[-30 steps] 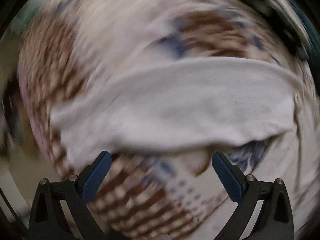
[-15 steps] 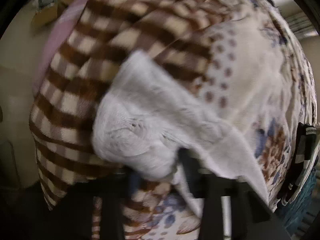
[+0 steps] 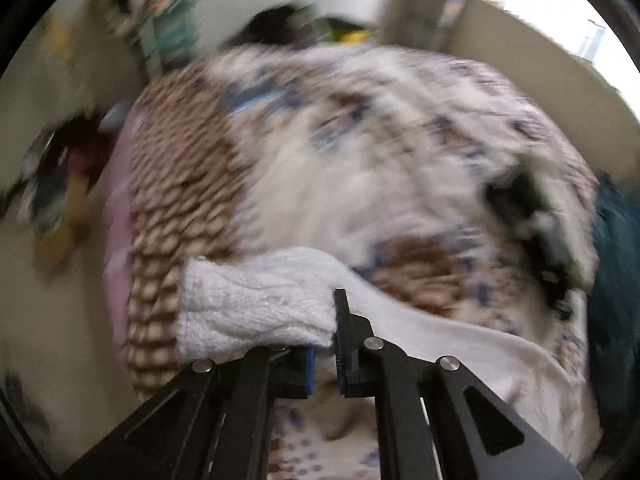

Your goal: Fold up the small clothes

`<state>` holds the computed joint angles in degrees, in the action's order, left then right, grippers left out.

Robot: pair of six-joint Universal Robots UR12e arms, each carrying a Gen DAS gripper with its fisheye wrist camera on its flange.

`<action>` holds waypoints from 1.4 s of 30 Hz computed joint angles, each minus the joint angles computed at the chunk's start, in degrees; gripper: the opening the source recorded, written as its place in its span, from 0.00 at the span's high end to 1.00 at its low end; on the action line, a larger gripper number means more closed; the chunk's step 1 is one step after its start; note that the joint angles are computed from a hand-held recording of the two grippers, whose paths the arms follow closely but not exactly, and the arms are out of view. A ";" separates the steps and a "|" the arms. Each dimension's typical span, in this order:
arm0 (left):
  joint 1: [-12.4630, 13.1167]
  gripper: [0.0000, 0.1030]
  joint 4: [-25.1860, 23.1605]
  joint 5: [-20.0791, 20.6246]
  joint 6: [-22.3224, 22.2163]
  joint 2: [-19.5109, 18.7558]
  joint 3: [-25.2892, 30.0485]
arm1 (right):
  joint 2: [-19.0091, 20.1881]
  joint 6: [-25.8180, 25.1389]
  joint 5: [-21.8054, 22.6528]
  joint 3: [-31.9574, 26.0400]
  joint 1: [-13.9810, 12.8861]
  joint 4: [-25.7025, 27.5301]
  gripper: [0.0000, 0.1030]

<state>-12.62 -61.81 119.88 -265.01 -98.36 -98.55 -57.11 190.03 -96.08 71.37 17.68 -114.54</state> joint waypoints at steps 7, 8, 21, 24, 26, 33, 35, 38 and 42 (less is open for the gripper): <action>-4.96 0.95 17.20 -1.18 28.45 -12.13 15.65 | -2.34 2.79 4.33 4.42 -3.49 -0.04 0.04; -5.33 0.95 18.55 -3.15 31.01 -13.74 17.65 | -2.65 3.56 4.63 5.00 -4.05 0.25 0.04; -13.14 0.92 4.78 -31.78 56.39 -43.02 58.92 | -5.47 8.65 2.29 10.37 -10.76 -0.24 0.04; -13.30 0.86 -2.15 -37.73 58.46 -46.45 63.80 | -6.10 9.05 6.62 11.22 -12.68 -0.83 0.04; -13.17 0.51 -3.31 -39.40 60.18 -46.08 63.01 | -6.66 8.70 9.40 11.77 -13.92 -1.88 0.04; -10.04 0.32 5.60 -27.55 55.34 -33.93 42.64 | -5.93 9.48 19.96 9.57 -17.13 -4.32 0.04; -8.90 0.30 3.32 -20.56 53.85 -32.08 39.26 | -4.40 10.58 23.97 8.01 -17.87 -5.37 0.04; -6.65 0.30 -2.18 -17.11 49.17 -31.45 36.44 | -0.92 12.60 25.15 4.41 -17.39 -6.14 0.05; -4.69 0.27 -9.25 -13.03 45.84 -33.05 35.77 | 4.01 15.05 26.27 -0.69 -16.53 -2.66 0.79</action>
<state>-17.31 -71.05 106.85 -219.17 -131.40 -62.77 -53.10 205.08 -69.80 70.68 1.16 -117.20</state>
